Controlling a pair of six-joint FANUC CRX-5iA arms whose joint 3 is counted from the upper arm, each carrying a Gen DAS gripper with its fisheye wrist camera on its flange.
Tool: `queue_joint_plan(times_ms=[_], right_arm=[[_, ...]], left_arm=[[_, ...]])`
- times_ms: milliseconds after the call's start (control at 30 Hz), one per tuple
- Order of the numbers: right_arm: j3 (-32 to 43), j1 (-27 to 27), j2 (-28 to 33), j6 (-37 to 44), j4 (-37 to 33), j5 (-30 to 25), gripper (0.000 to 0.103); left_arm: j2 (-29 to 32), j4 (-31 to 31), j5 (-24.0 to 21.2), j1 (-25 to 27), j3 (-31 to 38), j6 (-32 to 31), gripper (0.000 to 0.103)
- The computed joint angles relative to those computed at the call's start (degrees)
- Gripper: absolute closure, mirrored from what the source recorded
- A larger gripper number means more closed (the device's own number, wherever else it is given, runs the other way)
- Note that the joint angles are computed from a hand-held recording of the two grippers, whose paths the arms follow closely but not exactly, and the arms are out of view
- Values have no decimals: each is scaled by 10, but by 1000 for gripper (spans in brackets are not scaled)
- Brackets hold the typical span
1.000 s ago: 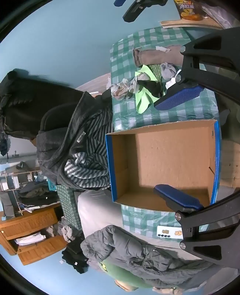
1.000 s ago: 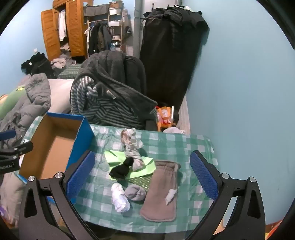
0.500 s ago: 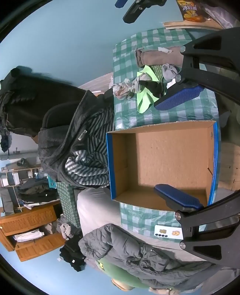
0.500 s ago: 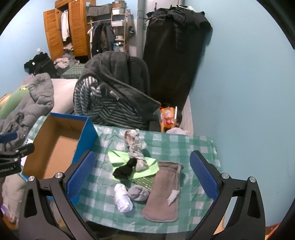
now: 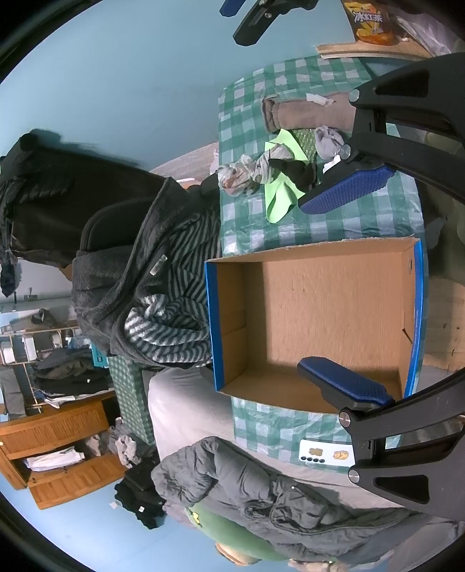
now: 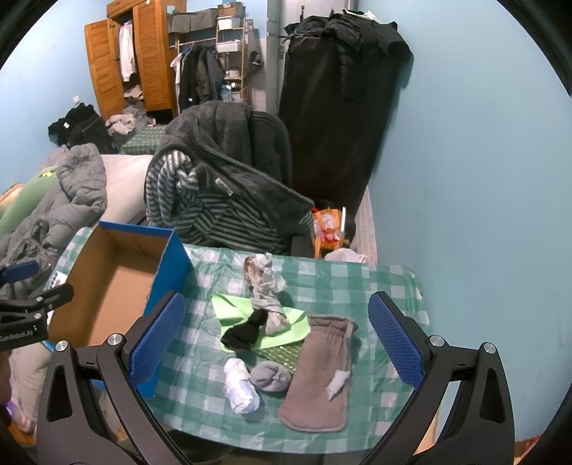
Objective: Organize soft objects
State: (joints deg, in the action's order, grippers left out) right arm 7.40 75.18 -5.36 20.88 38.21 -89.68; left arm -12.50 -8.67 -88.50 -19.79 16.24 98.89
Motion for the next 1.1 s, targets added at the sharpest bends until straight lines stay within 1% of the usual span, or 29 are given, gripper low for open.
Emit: queue_joint_plan(times_ms=[1100], right_arm=[[4, -13, 0, 18, -12, 10, 2]], left_arm=[[3, 13, 10, -1, -5, 5, 19]])
